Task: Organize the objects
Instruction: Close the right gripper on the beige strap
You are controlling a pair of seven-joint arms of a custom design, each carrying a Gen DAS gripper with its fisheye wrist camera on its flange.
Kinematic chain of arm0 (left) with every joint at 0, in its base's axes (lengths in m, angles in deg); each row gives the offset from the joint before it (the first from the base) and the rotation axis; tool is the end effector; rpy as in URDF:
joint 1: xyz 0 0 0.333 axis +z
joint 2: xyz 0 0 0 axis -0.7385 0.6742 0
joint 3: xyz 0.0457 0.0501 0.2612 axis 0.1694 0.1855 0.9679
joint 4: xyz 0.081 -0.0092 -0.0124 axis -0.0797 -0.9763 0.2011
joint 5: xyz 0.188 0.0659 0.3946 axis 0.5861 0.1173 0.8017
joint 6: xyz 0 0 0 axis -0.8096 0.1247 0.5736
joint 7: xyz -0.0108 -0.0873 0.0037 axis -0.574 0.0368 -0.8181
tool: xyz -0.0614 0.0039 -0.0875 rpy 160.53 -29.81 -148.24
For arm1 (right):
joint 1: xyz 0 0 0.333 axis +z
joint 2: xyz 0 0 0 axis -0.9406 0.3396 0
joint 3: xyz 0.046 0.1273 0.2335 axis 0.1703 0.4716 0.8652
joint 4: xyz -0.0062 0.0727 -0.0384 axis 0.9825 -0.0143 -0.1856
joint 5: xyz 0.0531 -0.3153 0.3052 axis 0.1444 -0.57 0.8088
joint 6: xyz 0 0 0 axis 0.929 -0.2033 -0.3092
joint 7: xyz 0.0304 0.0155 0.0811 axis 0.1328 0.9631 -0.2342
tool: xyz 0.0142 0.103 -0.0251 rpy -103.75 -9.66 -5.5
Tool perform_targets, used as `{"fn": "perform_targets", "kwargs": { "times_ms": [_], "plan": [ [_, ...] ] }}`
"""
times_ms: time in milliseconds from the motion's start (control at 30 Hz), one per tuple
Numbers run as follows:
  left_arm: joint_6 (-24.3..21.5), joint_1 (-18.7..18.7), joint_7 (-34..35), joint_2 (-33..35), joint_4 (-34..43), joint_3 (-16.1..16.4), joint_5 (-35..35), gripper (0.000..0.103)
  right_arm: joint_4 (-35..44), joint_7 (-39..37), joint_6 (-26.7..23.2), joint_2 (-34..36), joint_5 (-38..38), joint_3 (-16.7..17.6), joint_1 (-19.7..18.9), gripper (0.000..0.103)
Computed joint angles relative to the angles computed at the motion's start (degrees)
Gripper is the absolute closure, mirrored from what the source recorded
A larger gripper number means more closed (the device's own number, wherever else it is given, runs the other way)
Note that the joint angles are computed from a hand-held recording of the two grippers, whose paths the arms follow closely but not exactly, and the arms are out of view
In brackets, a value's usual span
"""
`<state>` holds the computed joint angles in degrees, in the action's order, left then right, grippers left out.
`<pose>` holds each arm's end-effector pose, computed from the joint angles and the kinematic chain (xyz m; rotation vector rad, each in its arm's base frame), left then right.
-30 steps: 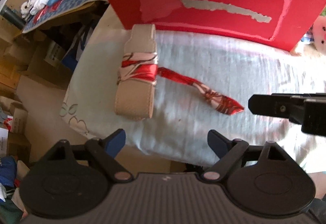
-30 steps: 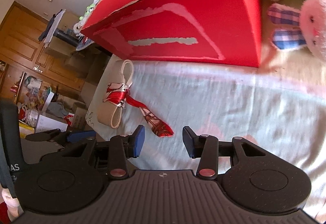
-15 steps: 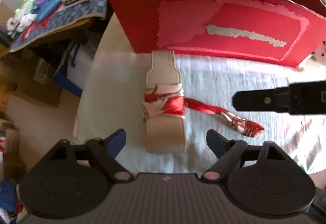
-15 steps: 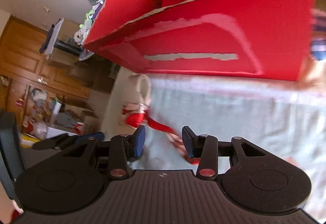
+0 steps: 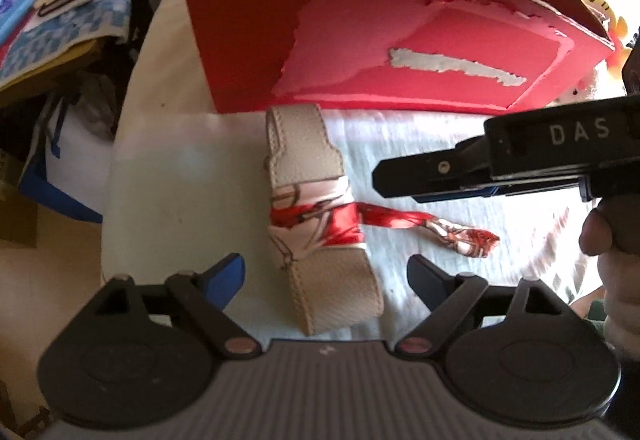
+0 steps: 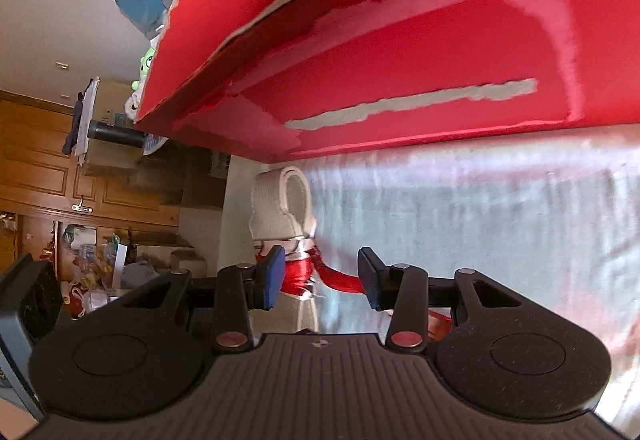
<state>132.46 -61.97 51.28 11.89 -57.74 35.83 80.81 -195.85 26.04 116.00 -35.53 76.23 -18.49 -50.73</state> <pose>0.6420 -0.3660 0.3934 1.2187 -2.8238 0.5133 0.5396 0.1806 0.3477 -1.1952 2.0369 0.2924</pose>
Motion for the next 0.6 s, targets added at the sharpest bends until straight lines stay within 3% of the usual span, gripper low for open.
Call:
{"fn": "perform_targets", "kwargs": {
  "times_ms": [167,433,600],
  "plan": [
    [-5.30,0.93,1.64,5.28,6.64,-0.47,-2.17,0.025,2.07,-0.59,0.09,2.44,1.84,0.46,0.18,0.058],
    [-6.34,1.66,5.12,8.11,10.38,-1.18,-4.68,0.031,5.22,-0.35,-0.18,5.55,2.61,1.70,-0.30,0.058],
    [-6.07,1.07,7.06,8.47,10.96,-1.07,-3.82,0.040,6.57,1.08,-0.98,6.84,1.26,2.16,-0.87,0.057]
  ]
}}
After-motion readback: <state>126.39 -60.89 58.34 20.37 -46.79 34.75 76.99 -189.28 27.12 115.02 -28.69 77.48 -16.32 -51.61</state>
